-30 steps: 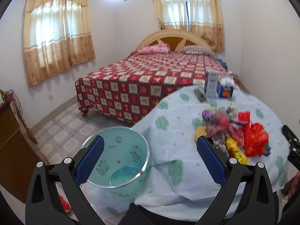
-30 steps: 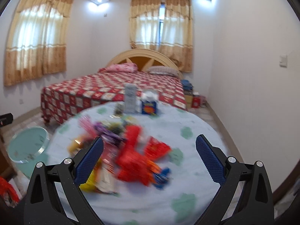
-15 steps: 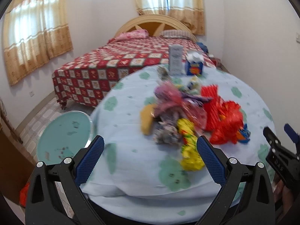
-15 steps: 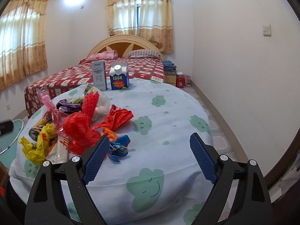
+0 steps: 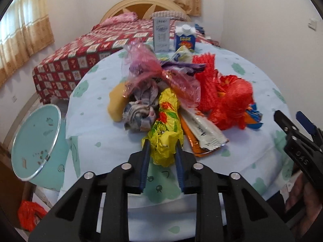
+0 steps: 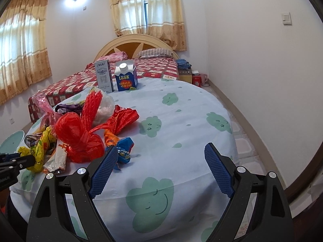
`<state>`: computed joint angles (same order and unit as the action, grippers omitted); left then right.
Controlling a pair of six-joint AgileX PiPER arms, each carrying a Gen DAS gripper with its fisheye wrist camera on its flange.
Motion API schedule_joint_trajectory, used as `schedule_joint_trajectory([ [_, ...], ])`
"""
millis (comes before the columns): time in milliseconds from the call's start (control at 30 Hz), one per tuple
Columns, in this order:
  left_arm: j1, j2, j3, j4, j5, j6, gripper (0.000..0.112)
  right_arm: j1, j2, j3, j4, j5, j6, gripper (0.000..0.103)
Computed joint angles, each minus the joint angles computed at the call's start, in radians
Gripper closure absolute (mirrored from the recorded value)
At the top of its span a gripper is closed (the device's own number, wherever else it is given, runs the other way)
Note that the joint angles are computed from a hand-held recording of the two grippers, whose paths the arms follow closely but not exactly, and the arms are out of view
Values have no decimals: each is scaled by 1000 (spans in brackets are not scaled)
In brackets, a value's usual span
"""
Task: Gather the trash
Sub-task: 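Grasp the yellow wrapper with the left tool while the right tool grasps the red-blue candy wrapper, then carry the yellow wrapper over the teal bin with the left tool while the right tool holds the candy wrapper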
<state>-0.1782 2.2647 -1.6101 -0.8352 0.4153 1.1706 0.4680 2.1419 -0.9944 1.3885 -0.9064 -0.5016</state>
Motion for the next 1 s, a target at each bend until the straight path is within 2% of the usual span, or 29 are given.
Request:
schedule_joint_trajectory([
  [133,20,-29,24,-76,18,86,96,-6,-14,-9,1,15,-20,17],
  [200,37,-55,39,-142,20,154,96,-20,-21,-24,-2,42,-40,22],
  [267,62,-84,59,-218,30,234,96,-41,-18,-57,1,90,-79,27],
  [433,107,-129,69,-303,31,342,95,-72,24,-155,26,207,-168,28],
  [500,123,-123,47,-288,25,331,95,-96,50,-199,71,274,-235,40],
  [567,141,-108,14,-253,30,296,95,-123,57,-199,41,337,-213,59],
  [600,150,-100,0,-240,25,285,95,-133,56,-191,10,362,-186,65],
  [667,165,-79,-33,-204,23,247,95,-135,44,-166,-56,363,-130,73],
  [733,181,-57,-69,-163,21,205,95,-130,31,-147,-89,341,-99,76],
  [1000,241,13,-216,-29,32,38,95,-118,-77,-85,-108,227,-107,77],
])
